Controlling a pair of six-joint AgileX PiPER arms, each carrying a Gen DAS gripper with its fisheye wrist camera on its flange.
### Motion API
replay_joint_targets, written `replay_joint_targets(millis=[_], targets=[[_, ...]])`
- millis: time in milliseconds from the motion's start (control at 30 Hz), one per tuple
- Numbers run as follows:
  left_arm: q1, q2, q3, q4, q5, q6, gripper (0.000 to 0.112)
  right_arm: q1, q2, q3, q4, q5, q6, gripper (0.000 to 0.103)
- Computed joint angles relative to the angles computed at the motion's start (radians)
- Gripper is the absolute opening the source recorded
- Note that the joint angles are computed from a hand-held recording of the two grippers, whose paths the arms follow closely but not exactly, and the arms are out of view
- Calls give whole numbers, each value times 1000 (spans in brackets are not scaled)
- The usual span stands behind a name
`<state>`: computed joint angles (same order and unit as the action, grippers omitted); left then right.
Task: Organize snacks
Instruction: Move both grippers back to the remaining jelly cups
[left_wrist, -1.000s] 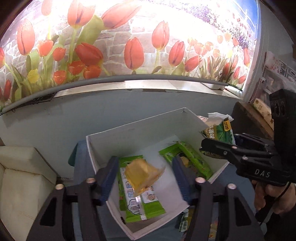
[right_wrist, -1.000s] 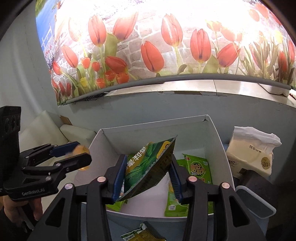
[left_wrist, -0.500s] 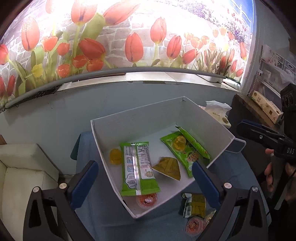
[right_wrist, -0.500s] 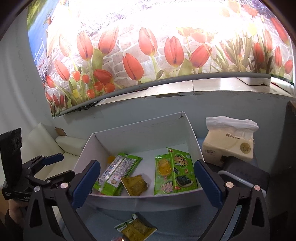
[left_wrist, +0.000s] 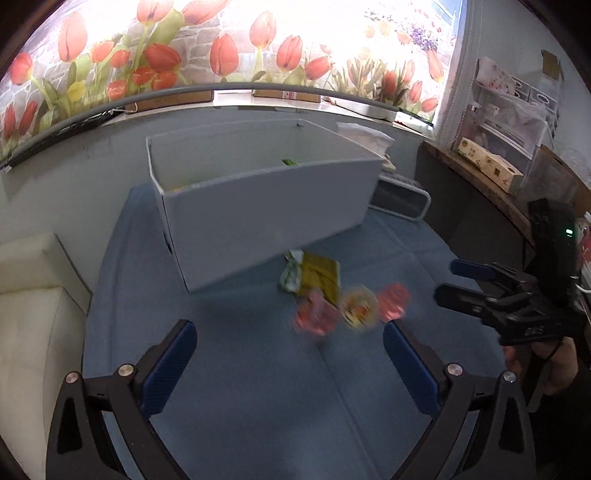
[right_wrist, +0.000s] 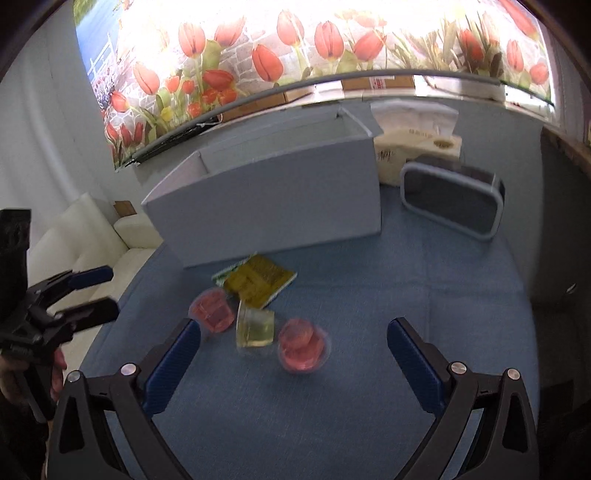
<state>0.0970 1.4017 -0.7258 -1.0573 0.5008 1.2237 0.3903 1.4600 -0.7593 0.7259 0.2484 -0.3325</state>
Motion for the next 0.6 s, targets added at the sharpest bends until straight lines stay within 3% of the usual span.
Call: replay_joint_targets(millis=[100,200,300,367,433,467,567,600], targets=[[25,-84,92,-47,52,28,103,41,24,12,-186,-34,173,103],[32,-123,141,-45,63,17,103,52,67,-9,-224,-39,194,100],[48,-125,163,-51,76,14,103,64,129,-49,-295,-35,231,83],[61,-122,171,-51,85,7,103,68,186,-105,-385,18,298,62],[73,-123,180,-64,90,19,103,76,226,-129,-422,30,313,59],[76,-118,179,-65,94,20,103,82,221,-113,-421,-8,300,54],[53,-99,162,-66,70,10,103,79,217,-102,-329,-27,205,41],[49,-97,159,-69,63,12,103,74,208,-91,-263,-35,145,41]])
